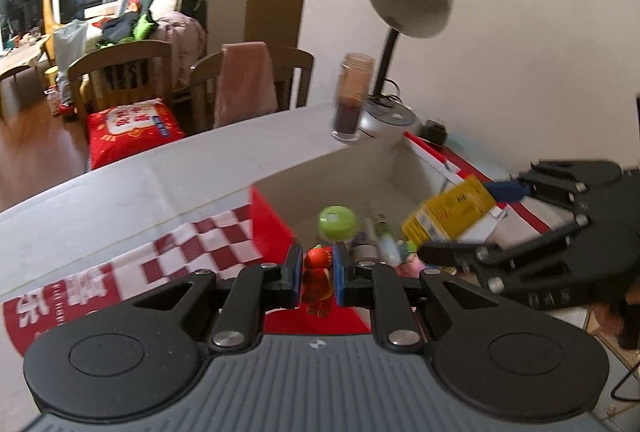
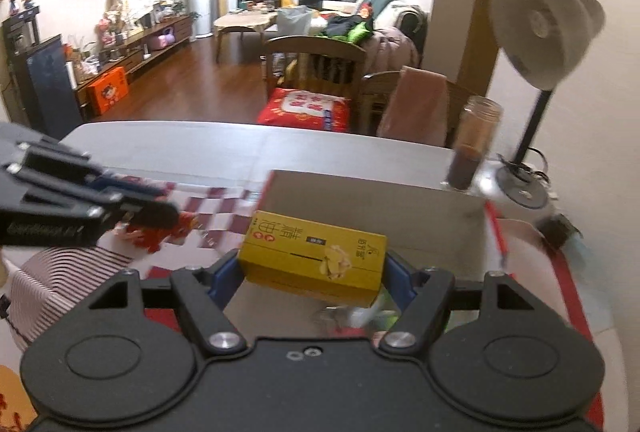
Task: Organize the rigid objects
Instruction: 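Carry the red figurine and yellow box over the cardboard box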
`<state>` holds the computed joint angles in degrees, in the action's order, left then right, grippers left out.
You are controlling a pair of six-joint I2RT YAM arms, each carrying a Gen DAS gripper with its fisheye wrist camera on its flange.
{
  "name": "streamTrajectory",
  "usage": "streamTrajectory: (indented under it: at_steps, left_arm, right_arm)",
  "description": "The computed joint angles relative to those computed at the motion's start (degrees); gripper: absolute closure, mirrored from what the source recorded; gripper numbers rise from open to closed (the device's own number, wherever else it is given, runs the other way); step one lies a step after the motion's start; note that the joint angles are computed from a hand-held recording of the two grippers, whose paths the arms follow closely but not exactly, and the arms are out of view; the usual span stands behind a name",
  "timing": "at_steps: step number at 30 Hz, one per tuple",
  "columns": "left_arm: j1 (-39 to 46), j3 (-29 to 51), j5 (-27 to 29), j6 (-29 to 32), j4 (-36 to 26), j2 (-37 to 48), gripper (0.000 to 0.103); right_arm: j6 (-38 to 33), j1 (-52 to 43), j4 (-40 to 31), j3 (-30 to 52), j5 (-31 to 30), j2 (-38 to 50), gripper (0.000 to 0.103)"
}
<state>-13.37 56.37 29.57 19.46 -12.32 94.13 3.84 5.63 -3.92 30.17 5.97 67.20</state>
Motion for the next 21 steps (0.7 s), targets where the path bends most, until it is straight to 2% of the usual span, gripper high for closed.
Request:
streamTrajectory:
  at_steps: [9, 15, 21]
  left_arm:
    - [-10.32, 0.09, -6.75, -5.97, 3.29, 3.51, 0.088]
    - [-15.91, 4.33, -12.92, -8.77, 4.73, 9.88, 0.088]
    - [-19.55, 10.76, -18.23, -10.46, 3.14, 18.12, 0.088]
  right_arm:
    - [-8.50, -14.23, 3.99, -1.54, -7.76, 3.83, 0.030]
    - [-12.03, -20.29, 8.57, 0.97, -10.68, 13.09, 0.030]
    - [-15.55, -22.80, 11.65, 5.50, -12.26, 23.50, 0.030]
